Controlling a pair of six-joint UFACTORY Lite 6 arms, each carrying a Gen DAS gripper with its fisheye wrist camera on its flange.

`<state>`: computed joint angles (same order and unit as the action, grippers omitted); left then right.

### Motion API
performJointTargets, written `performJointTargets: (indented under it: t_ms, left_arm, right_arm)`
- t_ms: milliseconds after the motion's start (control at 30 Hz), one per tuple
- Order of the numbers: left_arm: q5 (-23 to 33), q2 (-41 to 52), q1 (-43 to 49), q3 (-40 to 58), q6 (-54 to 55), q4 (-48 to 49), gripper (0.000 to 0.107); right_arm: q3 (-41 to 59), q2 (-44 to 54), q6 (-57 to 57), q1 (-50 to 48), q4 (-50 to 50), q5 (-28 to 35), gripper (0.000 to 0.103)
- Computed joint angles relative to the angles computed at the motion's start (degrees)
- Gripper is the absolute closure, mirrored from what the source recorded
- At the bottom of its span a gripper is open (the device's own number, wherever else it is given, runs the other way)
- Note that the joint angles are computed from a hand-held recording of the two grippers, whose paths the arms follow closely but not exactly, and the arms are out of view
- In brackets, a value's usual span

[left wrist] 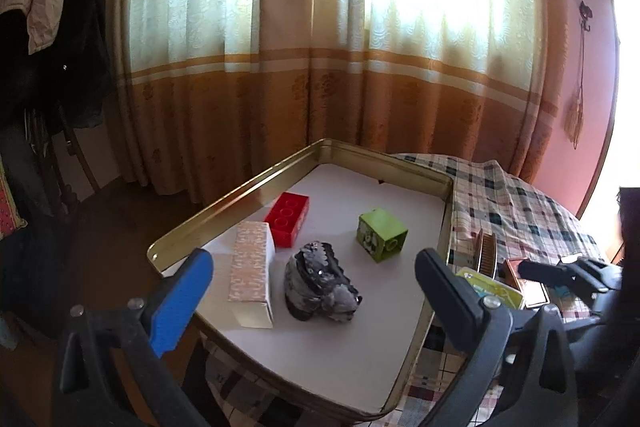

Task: Organize rigid objects
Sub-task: 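Withdraw both tools from the tray toward the remaining objects, then grasp the green floss box with the right tool while the left tool grasps the white block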

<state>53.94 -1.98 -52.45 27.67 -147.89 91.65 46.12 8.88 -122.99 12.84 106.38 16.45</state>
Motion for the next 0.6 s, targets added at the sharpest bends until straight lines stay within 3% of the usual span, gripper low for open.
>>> performJointTargets:
  t_ms: [133,200,233,333,600]
  left_arm:
    - [0.02,0.87,-0.51,0.56,0.11,0.17,0.004]
    - [0.32,1.35,-1.00,0.94,0.38,-0.06,0.004]
    - [0.36,1.37,-1.10,1.02,0.55,-0.16,0.004]
    - [0.49,1.13,-1.31,1.12,0.84,-0.47,0.004]
    - [1.95,2.32,-5.32,3.57,2.14,-1.90,0.004]
  right_arm:
    - [3.78,4.37,9.10,-0.84,-9.55,0.41,0.022]
    - [5.27,6.14,15.68,-1.20,-16.84,1.76,0.042]
    - [5.22,6.27,16.10,-1.07,-17.54,1.80,0.043]
    - [3.12,4.99,10.55,-0.85,-13.01,2.66,0.047]
    - [-11.57,-9.80,-18.87,-5.05,18.01,6.50,0.047]
